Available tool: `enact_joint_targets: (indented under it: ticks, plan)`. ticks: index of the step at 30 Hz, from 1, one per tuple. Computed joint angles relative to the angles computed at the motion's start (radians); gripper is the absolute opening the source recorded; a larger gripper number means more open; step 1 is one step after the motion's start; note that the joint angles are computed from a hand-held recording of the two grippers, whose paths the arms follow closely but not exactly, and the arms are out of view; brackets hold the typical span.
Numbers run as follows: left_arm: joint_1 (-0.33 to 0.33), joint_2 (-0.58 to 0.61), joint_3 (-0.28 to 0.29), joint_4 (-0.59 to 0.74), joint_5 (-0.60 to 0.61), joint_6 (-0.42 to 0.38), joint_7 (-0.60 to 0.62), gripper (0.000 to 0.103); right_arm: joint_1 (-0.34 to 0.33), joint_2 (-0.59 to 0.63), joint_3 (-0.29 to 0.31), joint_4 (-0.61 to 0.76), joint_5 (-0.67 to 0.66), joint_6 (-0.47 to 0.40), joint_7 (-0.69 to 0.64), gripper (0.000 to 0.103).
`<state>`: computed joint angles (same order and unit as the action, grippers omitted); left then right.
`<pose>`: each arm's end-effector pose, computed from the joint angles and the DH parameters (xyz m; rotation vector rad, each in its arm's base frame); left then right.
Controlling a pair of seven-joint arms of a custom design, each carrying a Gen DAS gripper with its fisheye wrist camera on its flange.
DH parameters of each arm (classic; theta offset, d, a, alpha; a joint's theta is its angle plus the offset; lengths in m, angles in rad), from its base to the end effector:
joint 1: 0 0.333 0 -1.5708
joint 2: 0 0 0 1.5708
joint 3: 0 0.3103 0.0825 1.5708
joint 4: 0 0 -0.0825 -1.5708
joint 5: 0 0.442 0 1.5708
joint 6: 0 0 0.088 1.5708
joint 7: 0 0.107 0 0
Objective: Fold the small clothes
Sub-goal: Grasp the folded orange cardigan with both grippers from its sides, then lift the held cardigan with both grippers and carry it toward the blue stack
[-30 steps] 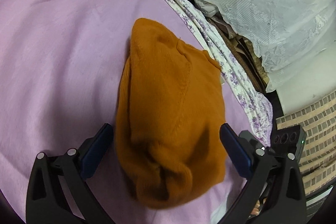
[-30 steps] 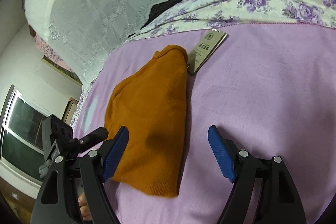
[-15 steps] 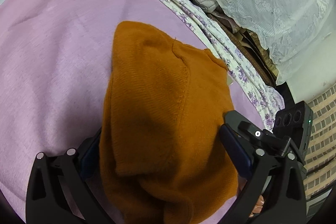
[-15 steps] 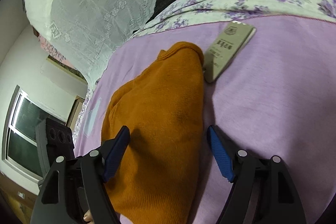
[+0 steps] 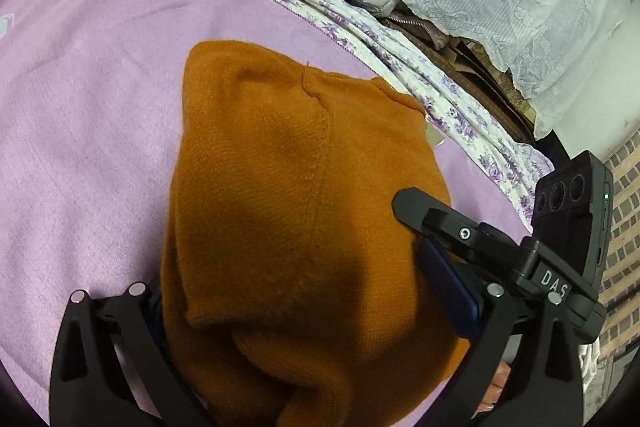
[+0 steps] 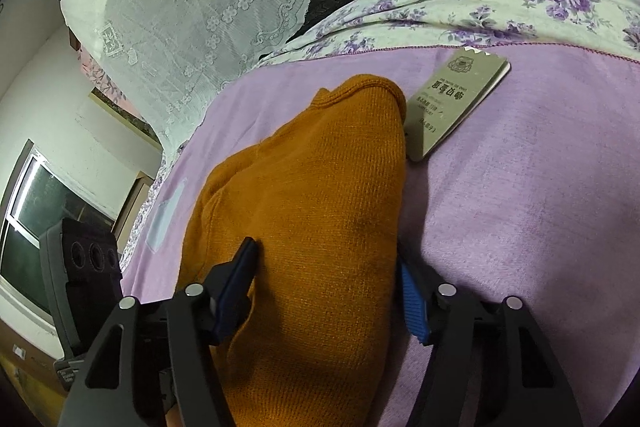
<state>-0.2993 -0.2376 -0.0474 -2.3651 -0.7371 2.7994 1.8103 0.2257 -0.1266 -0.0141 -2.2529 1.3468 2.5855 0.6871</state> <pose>0.5325 -0.1594 0.4514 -2.0288 1.9736 -1.1552 0.5713 0.1044 0.4192 -1.5540 1.4860 0.0784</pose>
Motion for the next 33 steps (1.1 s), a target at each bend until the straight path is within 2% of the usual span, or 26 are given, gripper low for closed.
enact_joint_targets:
  ticks: [4, 8, 12, 17, 19, 22, 24, 25, 28, 33]
  plan:
    - [-0.009, -0.001, 0.012, 0.001, -0.053, -0.003, 0.037, 0.098, 0.0, 0.004, 0.001, 0.002, 0.006, 0.001, -0.013, 0.066]
    - [0.005, -0.001, -0.013, -0.007, 0.001, 0.024, -0.002, 0.097, 0.001, -0.002, 0.004, -0.005, 0.005, 0.016, -0.016, 0.061]
    - [-0.006, -0.009, -0.01, -0.019, 0.026, 0.052, -0.015, 0.093, 0.009, -0.012, 0.007, -0.015, 0.019, 0.044, -0.044, 0.054]
    - [-0.045, -0.027, 0.015, -0.04, 0.021, 0.097, 0.017, 0.078, 0.021, -0.021, 0.011, -0.021, 0.017, 0.083, -0.063, 0.051]
    - [-0.056, -0.028, 0.026, -0.041, 0.015, 0.095, 0.026, 0.076, 0.023, -0.021, 0.009, -0.021, 0.01, 0.086, -0.061, 0.051]
    - [-0.062, -0.015, 0.047, -0.024, -0.016, 0.048, 0.042, 0.078, 0.021, -0.012, 0.005, -0.015, -0.011, 0.071, -0.035, 0.051]
    - [-0.064, -0.001, 0.063, -0.005, -0.09, 0.007, 0.086, 0.082, 0.018, -0.006, 0.001, -0.01, -0.009, 0.054, -0.028, 0.053]
    - [-0.058, 0.001, 0.057, -0.004, -0.11, 0.004, 0.105, 0.084, 0.016, -0.003, -0.001, -0.008, -0.009, 0.044, -0.026, 0.053]
    - [-0.025, 0.0, 0.011, -0.01, -0.067, 0.024, 0.079, 0.084, 0.013, -0.002, 0.001, -0.008, -0.005, 0.041, -0.028, 0.053]
    - [-0.048, -0.024, 0.018, -0.031, -0.139, 0.078, 0.148, 0.062, 0.02, -0.024, 0.003, -0.027, 0.049, 0.068, -0.091, 0.046]
